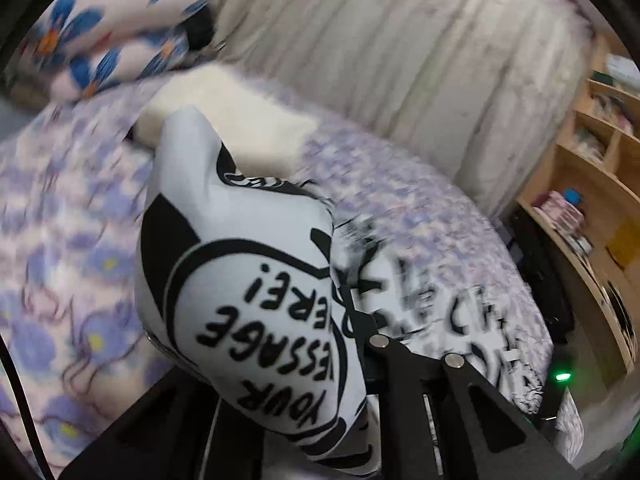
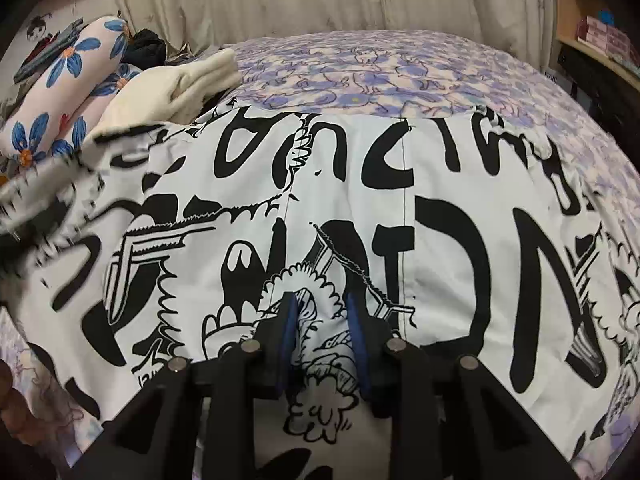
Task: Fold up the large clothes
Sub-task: 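Grasp the folded white jacket with both grippers and lift it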
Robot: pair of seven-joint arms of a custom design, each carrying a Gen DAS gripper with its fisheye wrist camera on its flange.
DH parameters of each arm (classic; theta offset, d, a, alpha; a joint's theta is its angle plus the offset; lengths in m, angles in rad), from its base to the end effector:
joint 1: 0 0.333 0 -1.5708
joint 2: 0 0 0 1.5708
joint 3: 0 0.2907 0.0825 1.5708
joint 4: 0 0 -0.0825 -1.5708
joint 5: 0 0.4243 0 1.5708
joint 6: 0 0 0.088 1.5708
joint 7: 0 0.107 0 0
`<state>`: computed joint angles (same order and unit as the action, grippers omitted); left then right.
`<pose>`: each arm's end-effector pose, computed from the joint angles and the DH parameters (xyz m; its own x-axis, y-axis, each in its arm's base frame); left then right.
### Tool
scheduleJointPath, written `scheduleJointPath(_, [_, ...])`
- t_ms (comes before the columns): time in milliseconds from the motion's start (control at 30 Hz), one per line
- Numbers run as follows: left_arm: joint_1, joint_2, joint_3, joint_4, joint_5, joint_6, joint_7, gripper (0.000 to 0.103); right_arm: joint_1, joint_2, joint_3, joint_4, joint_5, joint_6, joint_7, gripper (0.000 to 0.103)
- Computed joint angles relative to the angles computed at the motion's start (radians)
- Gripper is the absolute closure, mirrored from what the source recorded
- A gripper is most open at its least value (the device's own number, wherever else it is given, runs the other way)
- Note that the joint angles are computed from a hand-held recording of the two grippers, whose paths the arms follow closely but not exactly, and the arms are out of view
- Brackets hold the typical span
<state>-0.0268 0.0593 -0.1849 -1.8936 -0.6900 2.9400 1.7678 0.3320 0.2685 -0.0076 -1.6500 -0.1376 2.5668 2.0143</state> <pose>0.6506 -0.0951 0.5375 -0.0456 -0.8835 0.4663 -0.5913 -0.3523 -0.7254 0.6801 0.2315 0.4921 0.0182 -0.9903 -0.1375 -0.8011 0.0679 -0.5947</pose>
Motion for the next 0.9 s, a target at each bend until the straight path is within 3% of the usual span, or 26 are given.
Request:
scheduleJointPath(200, [-0.048, 0.015, -0.054, 0.107, 0.014, 0.017, 0.139, 0.093, -0.061, -0.023, 0.042, -0.04, 0.204, 0.035, -0.117, 0.075])
scheduleJointPath(300, [-0.083, 0.059, -0.08, 0.199, 0.067, -0.02, 0.145, 0.093, -0.106, -0.047, 0.074, -0.054, 0.375, 0.005, -0.241, 0.075])
scheduleJointPath(400, [-0.104, 0.101, -0.112, 0.267, 0.121, -0.038, 0.14, 0.093, -0.149, -0.137, 0.082, -0.14, 0.566, -0.008, -0.362, 0.076])
scheduleJointPath(467, [-0.133, 0.153, -0.136, 0.336, 0.178, -0.05, 0.131, 0.093, -0.157, -0.239, 0.059, -0.252, 0.613, 0.033, -0.368, 0.076])
scheduleJointPath(533, [-0.154, 0.19, -0.159, 0.378, 0.228, -0.063, 0.113, 0.093, -0.167, -0.332, 0.034, -0.355, 0.561, 0.074, -0.3, 0.076])
scheduleJointPath(600, [-0.19, 0.252, -0.174, 0.449, 0.297, -0.097, 0.073, 0.093, -0.212, -0.43, 0.025, -0.462, 0.403, 0.1, -0.144, 0.076])
scheduleJointPath(733, [-0.279, 0.362, -0.163, 0.56, 0.461, -0.187, -0.002, 0.093, -0.318, -0.558, 0.031, -0.593, 0.213, 0.08, 0.062, 0.076])
scheduleJointPath(800, [-0.361, 0.445, -0.112, 0.646, 0.617, -0.289, -0.103, 0.093, -0.345, -0.589, 0.025, -0.625, 0.192, 0.057, 0.097, 0.076])
scheduleJointPath(900, [-0.428, 0.568, -0.075, 0.795, 0.756, -0.49, -0.16, 0.092, -0.365, -0.611, 0.011, -0.653, 0.191, 0.027, 0.109, 0.076])
